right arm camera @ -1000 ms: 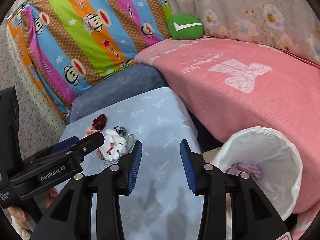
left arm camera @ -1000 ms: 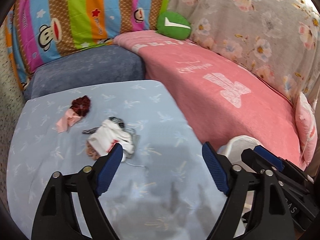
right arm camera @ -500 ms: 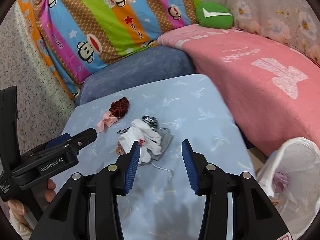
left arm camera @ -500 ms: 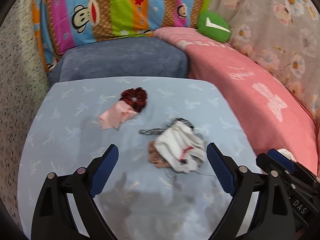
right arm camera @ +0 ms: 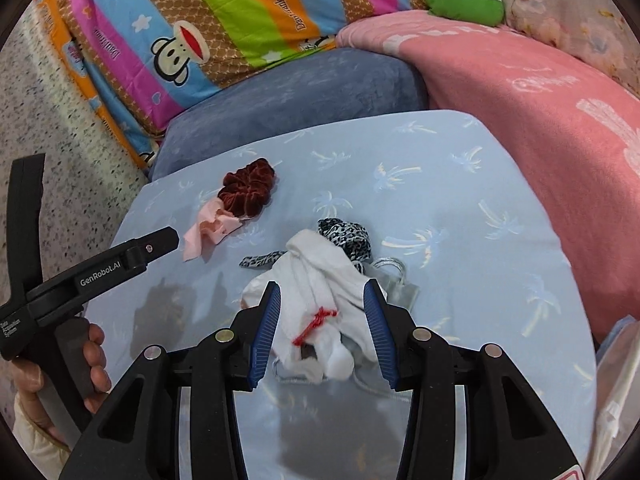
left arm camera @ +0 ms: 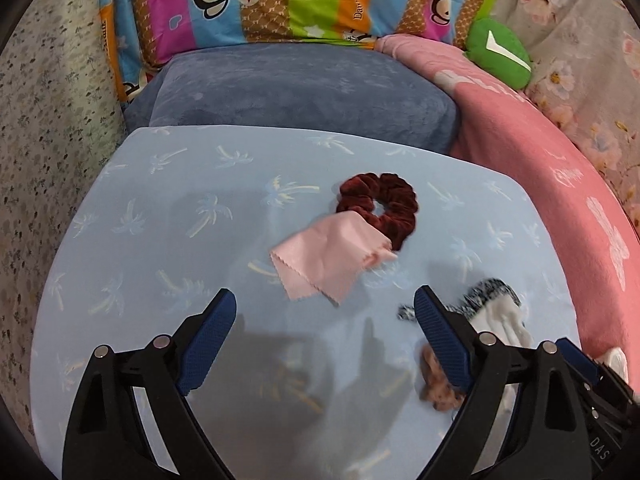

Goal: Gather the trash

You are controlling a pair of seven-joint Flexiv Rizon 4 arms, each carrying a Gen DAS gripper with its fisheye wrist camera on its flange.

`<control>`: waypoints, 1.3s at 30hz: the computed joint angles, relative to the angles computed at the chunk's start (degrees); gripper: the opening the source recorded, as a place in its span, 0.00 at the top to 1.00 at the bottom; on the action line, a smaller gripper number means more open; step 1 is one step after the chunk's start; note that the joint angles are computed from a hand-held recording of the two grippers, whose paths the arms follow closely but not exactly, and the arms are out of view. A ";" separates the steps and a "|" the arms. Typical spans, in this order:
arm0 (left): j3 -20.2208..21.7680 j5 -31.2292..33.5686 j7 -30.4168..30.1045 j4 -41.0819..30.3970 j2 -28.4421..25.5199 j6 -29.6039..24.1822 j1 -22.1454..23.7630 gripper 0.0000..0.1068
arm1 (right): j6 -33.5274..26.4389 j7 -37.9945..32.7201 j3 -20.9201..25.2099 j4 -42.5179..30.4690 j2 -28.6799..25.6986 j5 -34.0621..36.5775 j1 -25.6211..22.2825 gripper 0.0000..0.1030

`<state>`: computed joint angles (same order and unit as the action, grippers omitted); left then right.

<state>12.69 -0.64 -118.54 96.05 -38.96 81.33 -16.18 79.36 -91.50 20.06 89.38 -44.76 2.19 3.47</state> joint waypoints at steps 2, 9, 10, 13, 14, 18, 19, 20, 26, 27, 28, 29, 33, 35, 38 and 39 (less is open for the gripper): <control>-1.14 -0.66 0.79 -1.18 -1.21 -0.12 1.35 0.19 | -0.68 0.58 -0.62 -1.32 -1.24 -0.22 0.56 0.58; -4.87 -3.00 4.77 -4.50 -4.95 -1.22 4.71 0.43 | -2.03 1.18 -1.60 -3.56 -3.85 -0.94 1.54 0.60; -5.52 -3.44 5.40 -4.50 -5.29 -1.26 5.13 0.52 | -1.80 1.14 -1.65 -3.57 -4.04 -0.94 1.61 0.62; -6.06 -4.26 6.67 -4.04 -5.53 -0.76 5.36 0.72 | -1.48 1.05 -1.76 -3.49 -4.18 -1.18 1.71 0.70; -5.66 -4.33 6.67 -3.82 -5.46 -0.39 5.00 0.77 | -1.47 1.02 -1.62 -3.51 -4.22 -1.17 1.64 0.73; -4.97 -4.87 6.90 -3.09 -5.01 0.21 4.18 0.87 | -1.14 0.64 -1.11 -2.77 -3.76 -1.03 1.32 0.81; -4.41 -4.84 6.65 -2.99 -4.85 0.24 3.63 0.91 | -1.04 0.64 -1.09 -2.52 -3.56 -1.01 1.33 0.84; -3.80 -4.81 6.28 -2.99 -4.65 0.15 3.05 0.92 | -0.95 0.56 -0.98 -2.21 -3.30 -0.96 1.19 0.85; -1.93 -3.83 4.87 -1.58 -2.37 1.17 0.99 0.95 | 0.19 -0.58 0.87 0.51 -0.75 0.20 -0.50 0.87; -1.37 -3.52 4.53 -1.46 -1.97 1.25 0.42 0.95 | 0.49 -0.82 1.20 1.03 -0.21 0.42 -0.78 0.87; -0.75 -3.11 4.13 -1.25 -1.48 1.32 -0.27 0.95 | 0.91 -1.11 1.55 1.75 0.49 0.67 -1.14 0.87; -0.32 -2.71 3.81 -1.07 -1.01 1.40 -0.83 0.95 | 1.34 -1.40 1.89 2.44 1.16 0.91 -1.49 0.87; 0.32 -1.44 2.80 0.08 1.05 2.60 -2.30 0.95 | 3.03 -2.50 3.32 5.09 3.90 1.88 -3.11 0.87; 0.86 -0.78 2.19 0.58 2.07 3.14 -3.36 0.95 | 3.92 -3.04 4.21 6.50 5.51 2.51 -4.22 0.87; 1.91 0.31 1.16 1.24 3.49 3.93 -5.21 0.95 | 4.90 -4.20 5.83 8.15 7.52 3.46 -6.23 0.87; 2.35 0.71 0.76 1.38 3.88 4.17 -5.88 0.95 | 5.22 -4.58 6.32 8.76 8.23 3.80 -6.87 0.87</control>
<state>15.04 0.07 -117.77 97.43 -35.09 85.49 -22.06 84.58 -96.08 26.38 98.14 -36.53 5.99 -3.41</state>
